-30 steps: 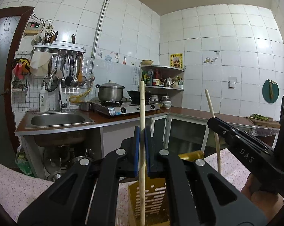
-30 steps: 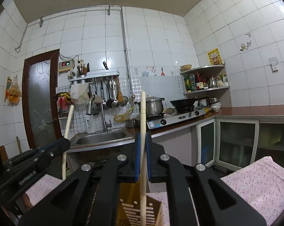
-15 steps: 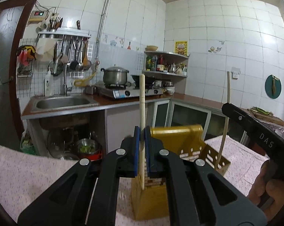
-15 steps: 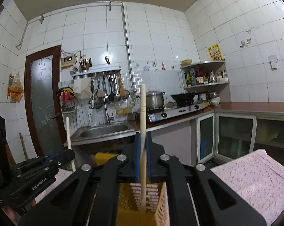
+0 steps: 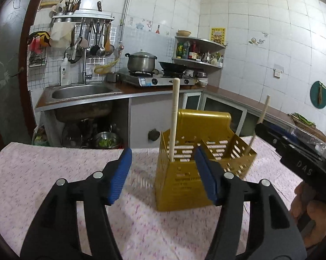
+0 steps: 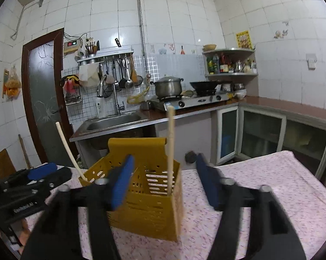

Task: Organize utensils
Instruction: 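Open the left tool releasing its chopstick while the right tool opens too, then move the left tool back to a chopstick while the right tool approaches another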

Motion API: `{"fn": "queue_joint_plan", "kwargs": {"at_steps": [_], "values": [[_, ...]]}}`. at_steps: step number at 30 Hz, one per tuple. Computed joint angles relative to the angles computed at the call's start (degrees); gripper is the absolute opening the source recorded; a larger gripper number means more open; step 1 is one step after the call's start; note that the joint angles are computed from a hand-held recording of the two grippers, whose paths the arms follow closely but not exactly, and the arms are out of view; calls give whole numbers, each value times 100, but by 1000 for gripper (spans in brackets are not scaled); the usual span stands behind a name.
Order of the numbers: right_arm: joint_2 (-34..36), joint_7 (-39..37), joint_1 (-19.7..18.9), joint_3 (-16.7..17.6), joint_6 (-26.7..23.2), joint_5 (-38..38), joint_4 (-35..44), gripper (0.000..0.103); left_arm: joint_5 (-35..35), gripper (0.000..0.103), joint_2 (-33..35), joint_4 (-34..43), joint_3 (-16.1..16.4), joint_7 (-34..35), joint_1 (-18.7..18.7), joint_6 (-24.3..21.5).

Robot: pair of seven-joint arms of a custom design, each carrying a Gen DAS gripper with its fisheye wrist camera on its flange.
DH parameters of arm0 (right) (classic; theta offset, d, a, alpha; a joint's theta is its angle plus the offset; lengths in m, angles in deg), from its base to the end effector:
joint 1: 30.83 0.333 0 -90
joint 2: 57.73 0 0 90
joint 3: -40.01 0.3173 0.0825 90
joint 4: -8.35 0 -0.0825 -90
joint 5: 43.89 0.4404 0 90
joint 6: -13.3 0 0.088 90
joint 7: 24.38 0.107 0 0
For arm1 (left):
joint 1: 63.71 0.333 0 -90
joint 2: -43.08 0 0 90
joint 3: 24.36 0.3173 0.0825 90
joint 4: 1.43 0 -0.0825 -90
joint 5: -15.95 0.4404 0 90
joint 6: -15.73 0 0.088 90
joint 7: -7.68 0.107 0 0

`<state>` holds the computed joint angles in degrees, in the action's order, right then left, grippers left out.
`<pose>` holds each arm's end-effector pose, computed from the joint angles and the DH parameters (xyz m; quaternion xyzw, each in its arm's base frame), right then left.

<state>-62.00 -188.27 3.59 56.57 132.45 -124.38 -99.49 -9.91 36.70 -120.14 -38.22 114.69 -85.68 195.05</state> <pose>0.4317 0.4614 0.5931 -0.4509 0.6446 -0.4529 0.4197 0.5179 -0.3348 0.5966 -0.4292 0.7157 -0.5048 0.2209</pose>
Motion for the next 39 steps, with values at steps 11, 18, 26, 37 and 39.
{"fn": "queue_joint_plan", "kwargs": {"at_steps": [11, 18, 26, 37, 39], "values": [[-722, -224, 205, 486, -784, 1212, -600, 69, 86, 98, -1565, -1415, 97, -437, 39, -476], [-902, -224, 346, 639, -1109, 2150, -878, 70, 453, 98, -2085, -1899, -15, -876, 219, -1240], [-790, 84, 399, 570, -973, 2882, -1098, 70, 819, 98, -2068, -2017, -115, -1437, 413, -2186], [-513, -198, 452, 403, -813, 3440, -1035, 62, 1372, 95, -2361, -2247, -282, -1787, 463, -2930], [-462, -262, 462, 382, -769, 3475, -993, 59, 1435, 90, -2422, -2266, -284, -1857, 449, -3097]]}}
